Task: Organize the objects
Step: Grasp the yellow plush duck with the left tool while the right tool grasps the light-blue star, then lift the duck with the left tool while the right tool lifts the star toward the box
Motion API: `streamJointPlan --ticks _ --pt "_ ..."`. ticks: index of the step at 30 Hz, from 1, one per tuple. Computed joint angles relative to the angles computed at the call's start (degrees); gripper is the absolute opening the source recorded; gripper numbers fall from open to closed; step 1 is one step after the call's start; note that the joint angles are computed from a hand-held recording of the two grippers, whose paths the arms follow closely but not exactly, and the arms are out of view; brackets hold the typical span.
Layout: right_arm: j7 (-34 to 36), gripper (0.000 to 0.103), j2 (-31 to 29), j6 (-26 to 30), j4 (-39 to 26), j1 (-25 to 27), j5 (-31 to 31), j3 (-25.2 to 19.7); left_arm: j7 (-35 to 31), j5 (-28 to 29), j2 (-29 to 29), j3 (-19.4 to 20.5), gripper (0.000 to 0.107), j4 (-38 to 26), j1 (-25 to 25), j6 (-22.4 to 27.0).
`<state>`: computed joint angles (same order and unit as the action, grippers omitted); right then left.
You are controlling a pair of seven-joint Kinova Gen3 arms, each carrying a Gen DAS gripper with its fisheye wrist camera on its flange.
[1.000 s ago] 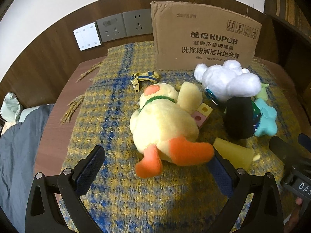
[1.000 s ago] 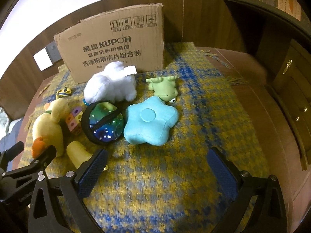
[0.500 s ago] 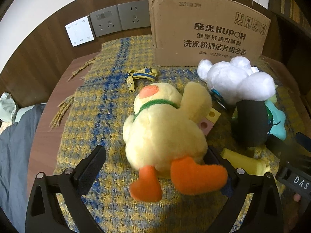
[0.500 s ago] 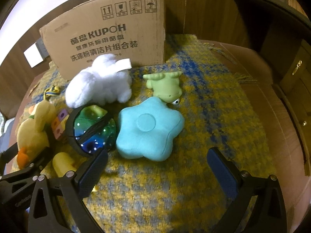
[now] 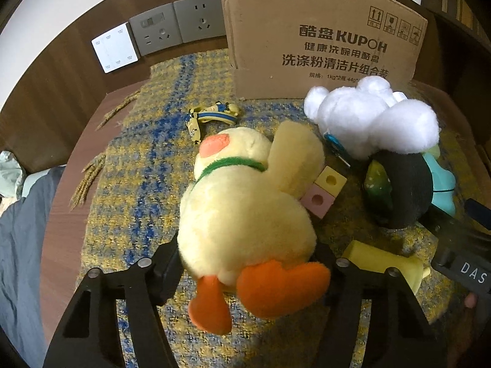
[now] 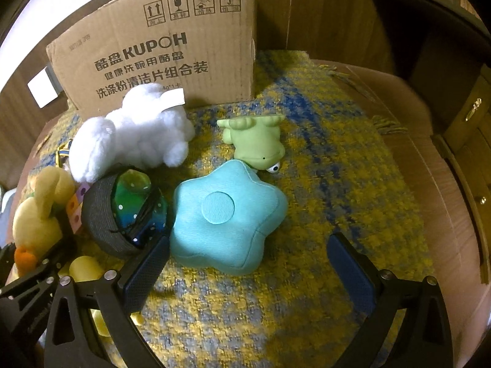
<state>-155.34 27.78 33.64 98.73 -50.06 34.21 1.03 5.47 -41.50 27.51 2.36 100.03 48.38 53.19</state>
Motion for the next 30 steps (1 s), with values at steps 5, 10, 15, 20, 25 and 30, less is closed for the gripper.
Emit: streamJointPlan --ticks 5,10,15,20,25,30 --pt "1.20 0.095 0.14 -1.44 0.16 0.92 -0.69 -0.62 0.71 -0.56 -0.14 0.01 0.063 0.70 0.42 -0.20" --pt "6.24 0.071 0.59 -5.46 0.63 3.06 -4.12 -1.95 1.23 -0.76 -0.12 0.12 0.061 0.84 0.60 -0.14" --pt "7.08 0.052 -0.39 -8.59 2.29 1.45 -5.35 0.11 2.12 -1.38 -0.81 0.16 0.059 1.20 1.09 0.29" --pt "5.58 0.050 -1.63 -10.14 3.96 -0.94 -4.76 2.60 3.74 -2.68 -1.53 0.57 0.058 1.73 1.84 1.44" --pt "1.01 0.050 -3.64 -10.29 5.59 -4.32 -1.15 4.93 5.51 -3.98 -2.17 1.34 0.058 1.93 2.87 2.98" --pt "-3.51 0.050 -5.41 -10.55 7.38 -5.70 2.89 4.90 7.95 -5.51 -3.02 2.24 0.058 2.36 4.07 4.86"
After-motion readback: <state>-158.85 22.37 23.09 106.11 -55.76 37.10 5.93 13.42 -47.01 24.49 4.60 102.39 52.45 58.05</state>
